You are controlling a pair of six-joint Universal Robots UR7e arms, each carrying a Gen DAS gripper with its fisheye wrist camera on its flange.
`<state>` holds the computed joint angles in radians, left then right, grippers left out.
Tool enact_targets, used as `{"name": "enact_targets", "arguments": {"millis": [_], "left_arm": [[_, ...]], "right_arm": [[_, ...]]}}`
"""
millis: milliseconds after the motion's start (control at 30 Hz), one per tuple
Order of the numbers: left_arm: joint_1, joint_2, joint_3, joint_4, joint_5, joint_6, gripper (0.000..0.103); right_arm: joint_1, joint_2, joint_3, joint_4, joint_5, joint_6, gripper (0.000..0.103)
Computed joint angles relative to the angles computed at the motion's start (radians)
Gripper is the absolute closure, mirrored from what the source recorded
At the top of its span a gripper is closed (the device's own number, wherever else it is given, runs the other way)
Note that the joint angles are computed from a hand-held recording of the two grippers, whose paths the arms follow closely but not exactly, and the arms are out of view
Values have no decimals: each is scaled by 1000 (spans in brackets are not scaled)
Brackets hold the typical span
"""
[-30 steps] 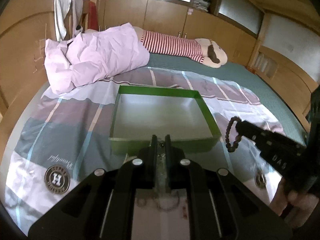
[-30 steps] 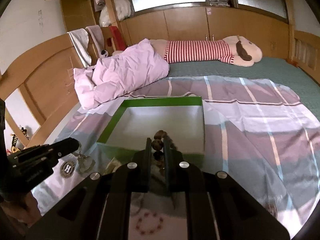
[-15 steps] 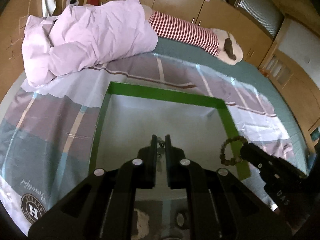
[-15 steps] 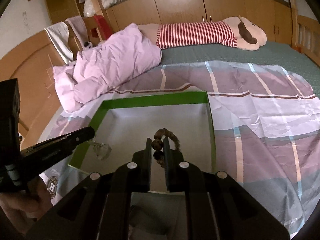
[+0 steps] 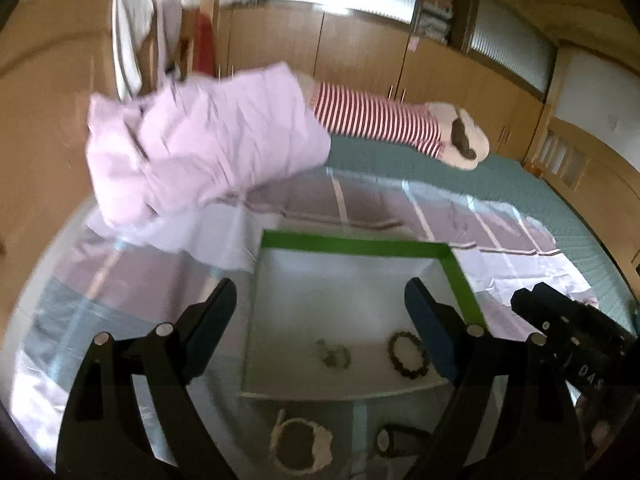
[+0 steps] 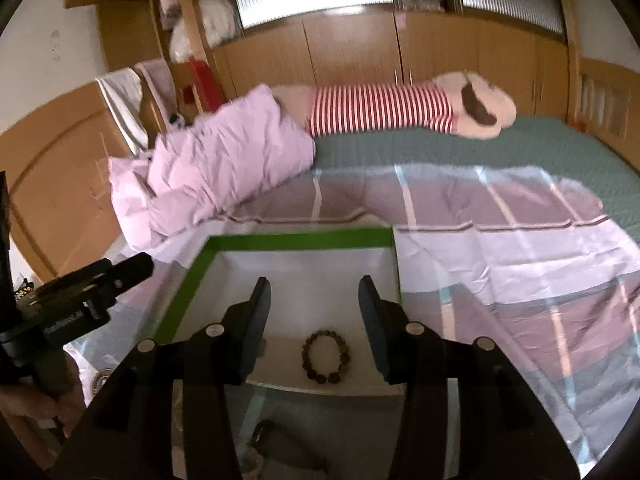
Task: Organize jewelry
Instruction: 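Move both tools over the green box and open them to drop the items, then withdraw both open tools from the box back toward the jewelry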
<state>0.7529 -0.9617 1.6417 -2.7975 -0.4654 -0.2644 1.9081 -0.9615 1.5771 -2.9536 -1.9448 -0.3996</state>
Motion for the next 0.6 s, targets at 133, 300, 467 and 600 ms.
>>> {"name": "enact_targets", "arguments": {"millis": [133,300,467,600], "left_arm": [[-78,-89,116,55,59,-93,17],[-177,-239,272,340,94,-349,17],[-304,-362,386,614,148,-638,15],[-384,-431,417,892,147,-917,13]], "right_arm": [[19,-93,113,-39,-4,-15,58],[46,-222,262,-93,-25,-75,58],[62,-335,417,-184,-67,-148,45],[61,-401,495,-155,-89,-117,34]]}}
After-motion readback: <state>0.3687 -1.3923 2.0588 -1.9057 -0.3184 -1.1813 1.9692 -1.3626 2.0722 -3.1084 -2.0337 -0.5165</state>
